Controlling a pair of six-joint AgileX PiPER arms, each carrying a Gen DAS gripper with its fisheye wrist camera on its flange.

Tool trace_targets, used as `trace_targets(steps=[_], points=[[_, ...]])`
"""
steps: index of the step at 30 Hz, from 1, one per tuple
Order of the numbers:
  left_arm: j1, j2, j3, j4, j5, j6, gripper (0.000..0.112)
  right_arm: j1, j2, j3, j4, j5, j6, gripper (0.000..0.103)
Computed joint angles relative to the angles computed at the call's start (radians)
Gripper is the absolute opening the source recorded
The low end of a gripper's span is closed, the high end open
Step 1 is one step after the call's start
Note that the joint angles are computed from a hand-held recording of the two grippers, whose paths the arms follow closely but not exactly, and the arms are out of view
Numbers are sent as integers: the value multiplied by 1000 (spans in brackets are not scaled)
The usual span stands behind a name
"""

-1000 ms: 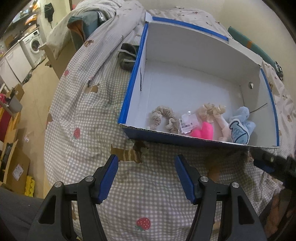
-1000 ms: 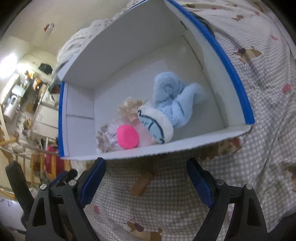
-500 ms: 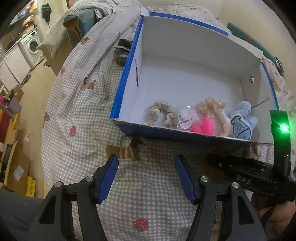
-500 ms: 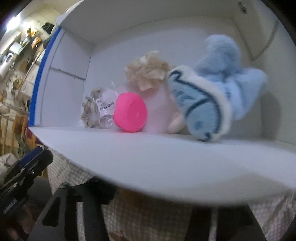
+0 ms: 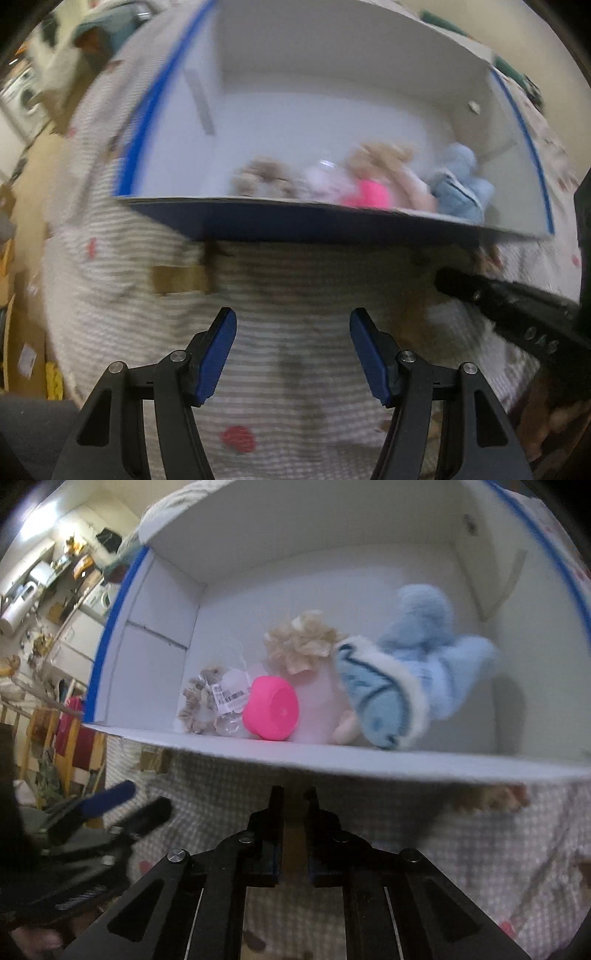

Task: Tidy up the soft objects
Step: 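Grasp the peach foam piece with the left tool while the right tool grasps the tan piece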

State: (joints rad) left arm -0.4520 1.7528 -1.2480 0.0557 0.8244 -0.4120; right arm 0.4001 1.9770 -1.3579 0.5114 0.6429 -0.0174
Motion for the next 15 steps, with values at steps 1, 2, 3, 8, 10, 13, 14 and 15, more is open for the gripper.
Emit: trace_targets(steps=[1,2,3,8,10,13,14,15], points=[[-9,9,-8,-13,0,21,61,-11,-26,31,7,-10,-6,12],[-21,20,-19,-26,-1,44,61,-23,-49,56,11,-14,-10,12],[-40,30,-33,-40,3,64,61,-34,-67,80,21,-18,-17,12],[-91,100,-109,-92,19,161,61,-83,-153,189,58,-44,-37,12],[-99,133,-142,-102,28,179,61,-98,-180,223,81,-56,-57,12],[-77,195,-197,-211,53,272,52,-107,-203,246,116,-62,-84,12],[-69,214,-210,-240,63,298,49,-113,-204,245,127,-59,-98,12],[-66,235,-226,-240,72,300,45,-132,-232,271,143,-50,-129,12]])
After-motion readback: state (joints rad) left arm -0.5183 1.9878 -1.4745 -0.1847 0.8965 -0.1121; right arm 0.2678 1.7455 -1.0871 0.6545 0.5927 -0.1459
